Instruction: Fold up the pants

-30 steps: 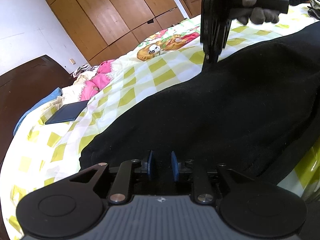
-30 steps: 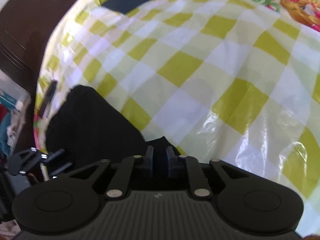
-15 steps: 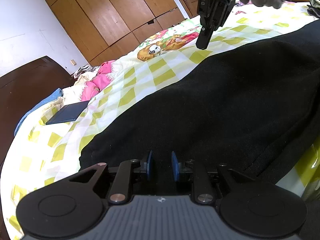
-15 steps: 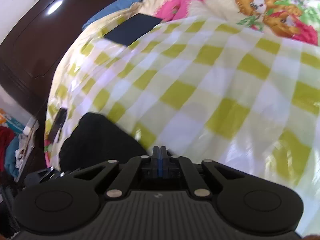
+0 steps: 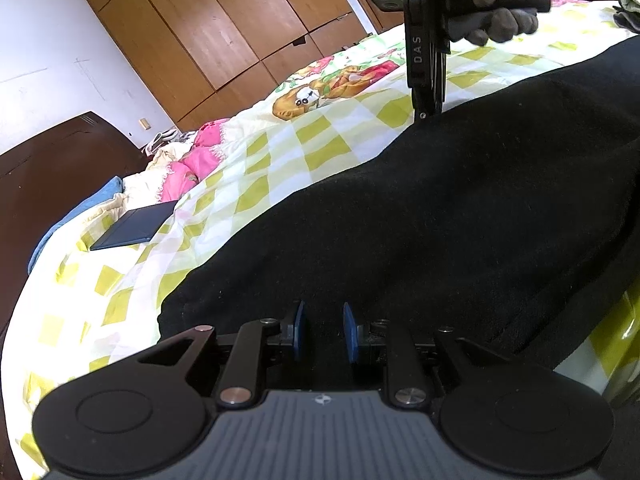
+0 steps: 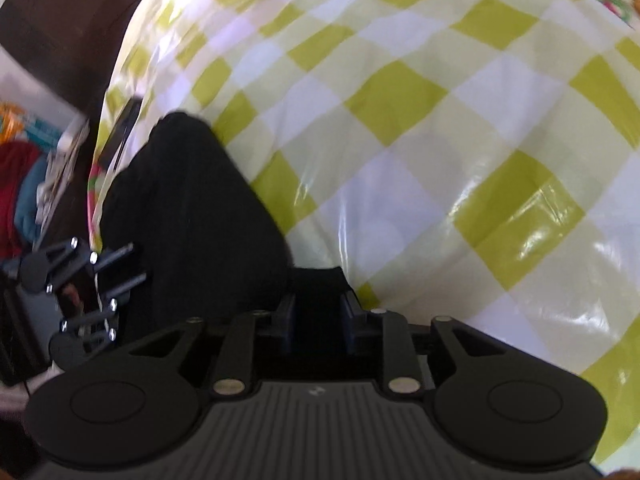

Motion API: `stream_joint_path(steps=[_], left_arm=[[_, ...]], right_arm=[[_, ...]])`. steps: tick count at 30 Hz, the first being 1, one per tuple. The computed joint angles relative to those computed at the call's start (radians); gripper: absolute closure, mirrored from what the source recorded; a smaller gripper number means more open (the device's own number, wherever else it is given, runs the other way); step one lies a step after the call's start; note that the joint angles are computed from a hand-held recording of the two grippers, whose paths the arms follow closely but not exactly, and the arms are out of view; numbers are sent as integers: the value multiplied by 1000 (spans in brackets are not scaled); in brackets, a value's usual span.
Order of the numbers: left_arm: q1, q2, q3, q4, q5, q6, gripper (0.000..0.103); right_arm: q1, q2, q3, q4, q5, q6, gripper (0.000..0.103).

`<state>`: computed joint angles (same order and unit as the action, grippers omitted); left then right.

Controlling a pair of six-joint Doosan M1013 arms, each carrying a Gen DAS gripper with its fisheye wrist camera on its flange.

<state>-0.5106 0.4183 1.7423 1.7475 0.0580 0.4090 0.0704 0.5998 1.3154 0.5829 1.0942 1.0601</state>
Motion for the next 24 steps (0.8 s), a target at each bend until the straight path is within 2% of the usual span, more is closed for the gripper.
stream_joint_path(steps=[3,6,9,15,17,18,19,24], left_arm=[[-3,0,0,-21,7,23,66],[-5,1,1,5,13,-2,66],[-8,1,1,7,20,-2,67],[-14,6,-6,-74,29,92,67],[-15,5,-4,-75,31,98,67],[-15,5,-3,-74,32,98,67],[-15,5,-3,-62,32,86,67],[-15,7,-2,-39,31,69,67]], right_arm=[[1,-9,-2,-40,-3,-13,77],[0,-14,15,-24,-31,-33,74],[-1,-18,35,2,-63,-89,74],[-18,3,28,110,-48,-82,75],[-11,-16,53,107,-78,-100,87],[-7,-25,65,92,-92,-92,97],[-3,-35,79,79,-109,-76,100],[-3,-90,160,135,-233,-69,102]])
